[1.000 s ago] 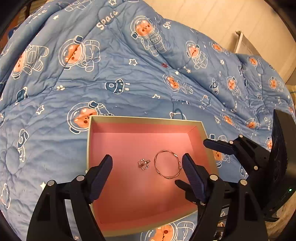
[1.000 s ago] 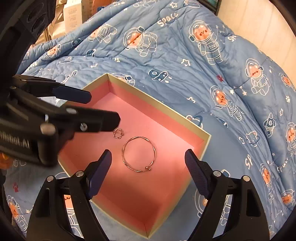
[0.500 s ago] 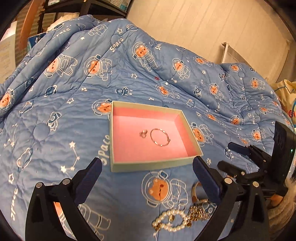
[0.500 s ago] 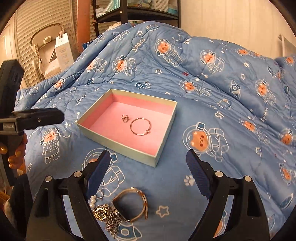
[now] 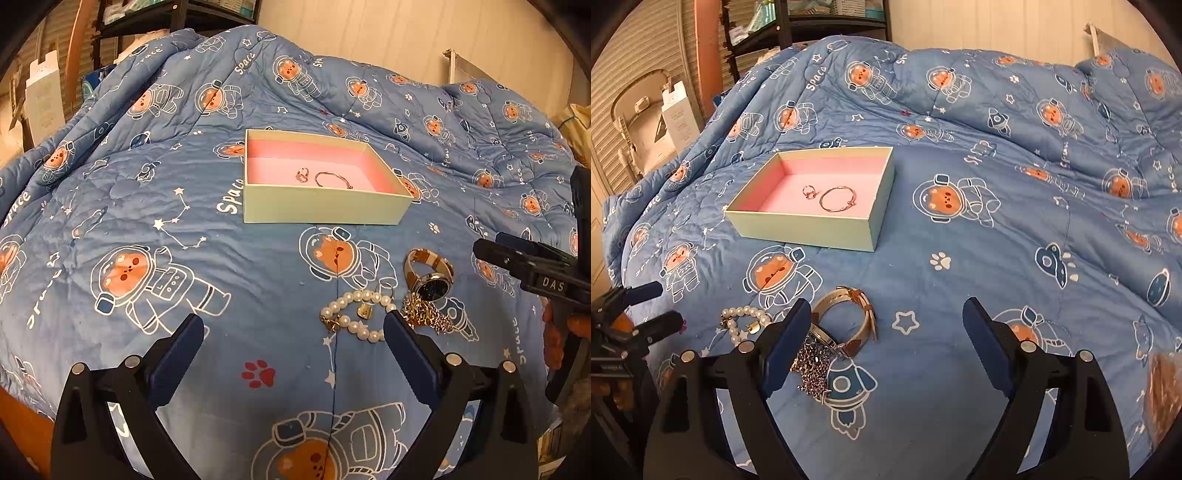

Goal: Organize jewelry
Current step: 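Withdraw both grippers from the box back to the jewelry pile, then grasp the pearl bracelet with the left gripper while the right gripper grasps the tan-strap watch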

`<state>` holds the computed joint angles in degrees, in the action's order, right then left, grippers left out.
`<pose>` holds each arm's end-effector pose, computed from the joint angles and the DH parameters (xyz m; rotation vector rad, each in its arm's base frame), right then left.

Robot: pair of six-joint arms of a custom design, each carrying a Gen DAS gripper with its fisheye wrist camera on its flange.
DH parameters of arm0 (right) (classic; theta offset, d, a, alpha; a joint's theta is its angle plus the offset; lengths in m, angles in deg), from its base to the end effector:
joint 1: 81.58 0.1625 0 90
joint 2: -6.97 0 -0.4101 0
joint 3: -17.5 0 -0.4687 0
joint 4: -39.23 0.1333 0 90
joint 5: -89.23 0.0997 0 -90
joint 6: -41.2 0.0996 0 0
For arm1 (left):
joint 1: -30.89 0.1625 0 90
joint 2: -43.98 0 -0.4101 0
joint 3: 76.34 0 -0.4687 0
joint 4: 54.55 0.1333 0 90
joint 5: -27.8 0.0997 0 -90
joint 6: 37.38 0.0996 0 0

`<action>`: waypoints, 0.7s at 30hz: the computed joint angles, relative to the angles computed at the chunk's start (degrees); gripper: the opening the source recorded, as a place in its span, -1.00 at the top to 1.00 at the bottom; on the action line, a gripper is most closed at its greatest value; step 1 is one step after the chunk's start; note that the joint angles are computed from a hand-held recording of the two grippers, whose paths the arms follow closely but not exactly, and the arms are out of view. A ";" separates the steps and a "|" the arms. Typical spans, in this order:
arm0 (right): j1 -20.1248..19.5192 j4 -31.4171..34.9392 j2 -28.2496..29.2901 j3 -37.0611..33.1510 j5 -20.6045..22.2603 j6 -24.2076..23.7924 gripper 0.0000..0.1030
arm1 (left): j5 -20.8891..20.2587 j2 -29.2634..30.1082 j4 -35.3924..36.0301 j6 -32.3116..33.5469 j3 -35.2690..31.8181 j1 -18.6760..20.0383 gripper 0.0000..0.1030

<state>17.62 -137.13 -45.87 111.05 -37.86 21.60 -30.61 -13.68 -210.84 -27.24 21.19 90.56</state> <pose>0.1889 -0.7084 0.1994 0.2564 -2.2993 0.8905 -0.1965 -0.7032 0.1769 0.7338 2.4874 -0.7263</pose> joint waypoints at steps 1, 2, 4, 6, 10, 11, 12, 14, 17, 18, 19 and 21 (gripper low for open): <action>-0.19 1.39 -0.05 -0.26 -0.07 1.38 -0.62 | 0.46 0.12 -0.40 0.34 0.34 -0.20 -0.84; -0.39 2.60 -0.08 -0.51 0.01 2.61 -0.61 | 0.68 0.29 -0.37 0.54 0.46 -0.29 -0.81; -0.67 4.97 0.21 -1.43 -0.45 4.63 -0.59 | 0.41 0.61 0.07 0.78 0.50 -0.39 -0.74; -1.15 7.36 0.37 -2.38 0.00 6.85 -0.42 | 0.14 1.19 0.42 1.51 0.08 -0.42 -0.65; -1.83 11.44 0.86 -4.27 0.77 10.19 -0.37 | -0.04 3.19 2.59 3.46 -2.41 -0.24 -0.39; -1.83 11.63 1.10 -4.58 0.58 10.07 -0.35 | 0.07 3.71 3.07 4.20 -3.11 -0.18 -0.31; -1.81 11.69 1.30 -4.87 0.55 9.82 -0.34 | 0.12 4.18 3.53 4.94 -3.78 -0.10 -0.24; -1.67 12.13 1.71 -5.46 0.32 9.20 -0.31 | -0.06 5.22 4.68 6.49 -5.31 0.08 -0.18; -1.60 12.98 2.34 -6.30 -0.07 8.34 -0.25 | 0.30 6.89 7.75 8.48 -7.76 0.27 -0.04; -1.63 13.56 2.50 -6.63 -0.18 8.31 -0.23 | 0.11 7.32 8.55 9.22 -8.36 0.37 0.01; -1.67 14.15 2.69 -6.96 -0.31 8.34 -0.21 | 0.15 7.73 9.09 9.98 -8.84 0.43 0.02; -1.79 15.63 3.09 -7.76 -0.55 8.57 -0.18 | 0.53 8.61 10.45 11.42 -9.78 0.51 0.04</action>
